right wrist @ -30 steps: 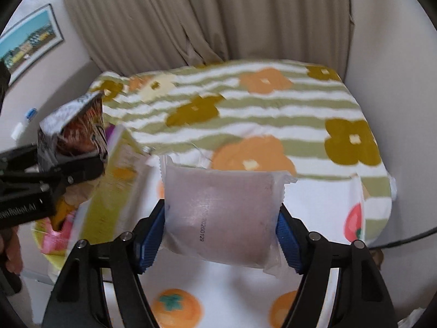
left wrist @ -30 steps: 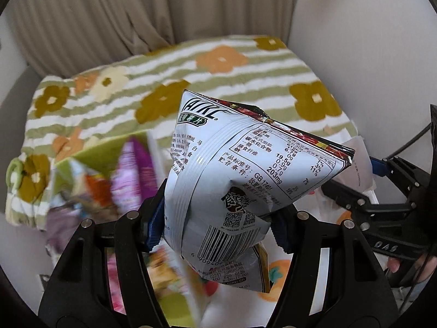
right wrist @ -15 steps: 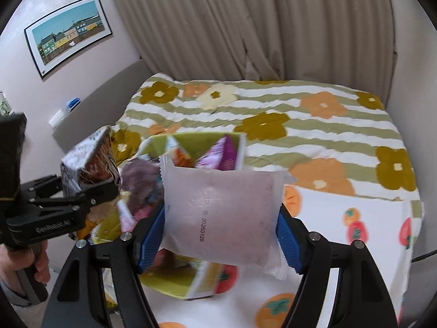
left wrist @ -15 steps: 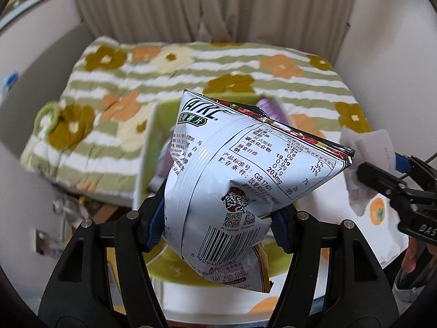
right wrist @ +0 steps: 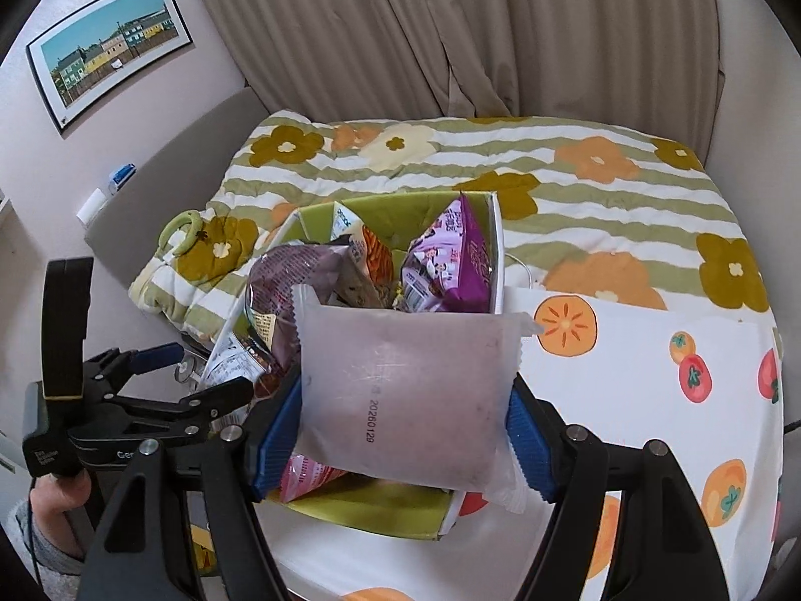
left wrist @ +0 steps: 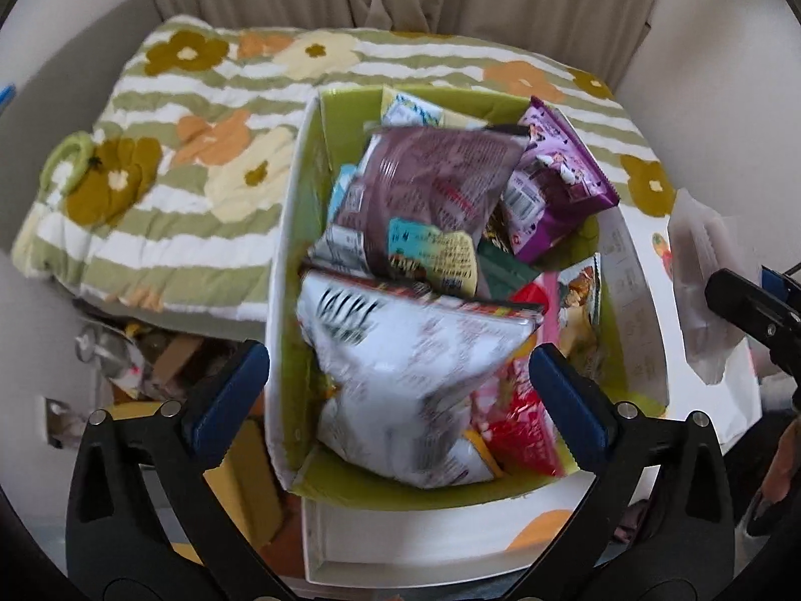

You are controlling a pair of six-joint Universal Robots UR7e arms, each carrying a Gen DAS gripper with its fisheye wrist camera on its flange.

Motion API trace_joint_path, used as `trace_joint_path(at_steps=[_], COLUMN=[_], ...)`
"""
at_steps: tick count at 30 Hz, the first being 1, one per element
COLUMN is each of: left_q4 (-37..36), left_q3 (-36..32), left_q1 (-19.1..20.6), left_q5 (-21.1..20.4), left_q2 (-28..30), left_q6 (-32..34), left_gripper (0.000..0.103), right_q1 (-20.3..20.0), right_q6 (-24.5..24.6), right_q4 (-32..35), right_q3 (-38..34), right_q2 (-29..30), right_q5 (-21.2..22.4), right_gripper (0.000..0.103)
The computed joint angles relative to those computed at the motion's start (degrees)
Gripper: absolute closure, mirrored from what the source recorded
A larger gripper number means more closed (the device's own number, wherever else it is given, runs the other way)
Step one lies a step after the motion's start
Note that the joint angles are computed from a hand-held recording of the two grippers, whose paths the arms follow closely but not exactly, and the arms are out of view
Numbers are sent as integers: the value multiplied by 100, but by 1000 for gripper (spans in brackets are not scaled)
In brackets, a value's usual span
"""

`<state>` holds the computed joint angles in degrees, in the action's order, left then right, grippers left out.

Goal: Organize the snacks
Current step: 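Carry both snacks into the green box and open both tools to release them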

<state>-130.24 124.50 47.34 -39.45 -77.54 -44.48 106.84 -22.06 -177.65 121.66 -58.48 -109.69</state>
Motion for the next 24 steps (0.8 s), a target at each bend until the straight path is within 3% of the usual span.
trace_joint_path(at_steps=[6, 16, 21, 24], left_q4=[164, 492, 435, 316], left_q3=[117, 65, 152, 229], left_q1=[-180, -244, -189, -150], left_q5=[143, 452, 426, 409], left_q2=[-204, -338, -403, -408], left_q6=[-338, -582, -597, -522], left_gripper=[0, 0, 0, 0], right_q1=[24, 30, 10, 26], right_q6=[-150, 44, 42, 3], right_q4=[55, 568, 249, 48], right_q3=[-88, -588, -588, -473], right_q2=[110, 472, 611, 649], right_q5=[-26, 155, 268, 74], right_gripper=[33, 31, 3, 2])
